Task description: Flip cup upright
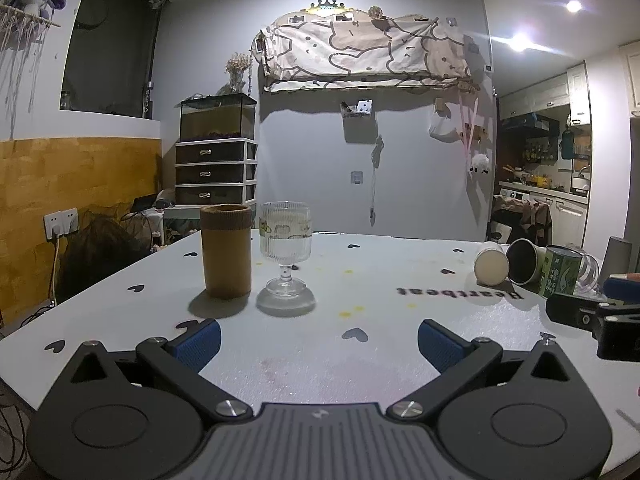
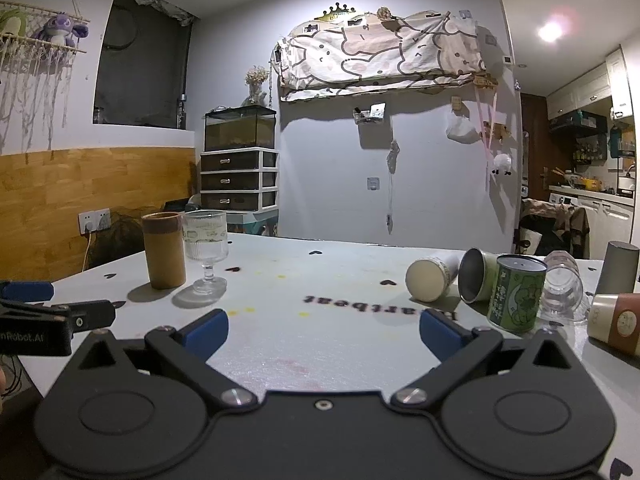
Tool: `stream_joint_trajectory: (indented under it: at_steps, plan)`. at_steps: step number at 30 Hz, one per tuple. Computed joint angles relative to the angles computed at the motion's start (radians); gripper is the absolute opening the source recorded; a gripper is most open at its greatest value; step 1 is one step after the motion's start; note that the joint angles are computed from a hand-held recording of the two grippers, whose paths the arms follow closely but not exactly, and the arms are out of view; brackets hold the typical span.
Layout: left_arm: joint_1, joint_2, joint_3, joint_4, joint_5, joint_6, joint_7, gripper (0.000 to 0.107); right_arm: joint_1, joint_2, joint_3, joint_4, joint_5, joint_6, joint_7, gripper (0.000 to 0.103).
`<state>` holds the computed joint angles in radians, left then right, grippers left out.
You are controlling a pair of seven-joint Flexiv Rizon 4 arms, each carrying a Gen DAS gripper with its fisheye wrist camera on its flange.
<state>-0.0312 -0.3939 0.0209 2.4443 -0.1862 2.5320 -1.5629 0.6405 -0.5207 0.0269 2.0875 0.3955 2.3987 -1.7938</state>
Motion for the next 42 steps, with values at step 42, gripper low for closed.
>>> stream_joint_trajectory:
  at_steps: [42]
  plan:
    - [-0.025,-0.015,0.001,0.002,-0.042,0.014,0.022,0.103,0.0,-0.007,-0.002,-0.003,-0.001,-0.002,0.004,0.103]
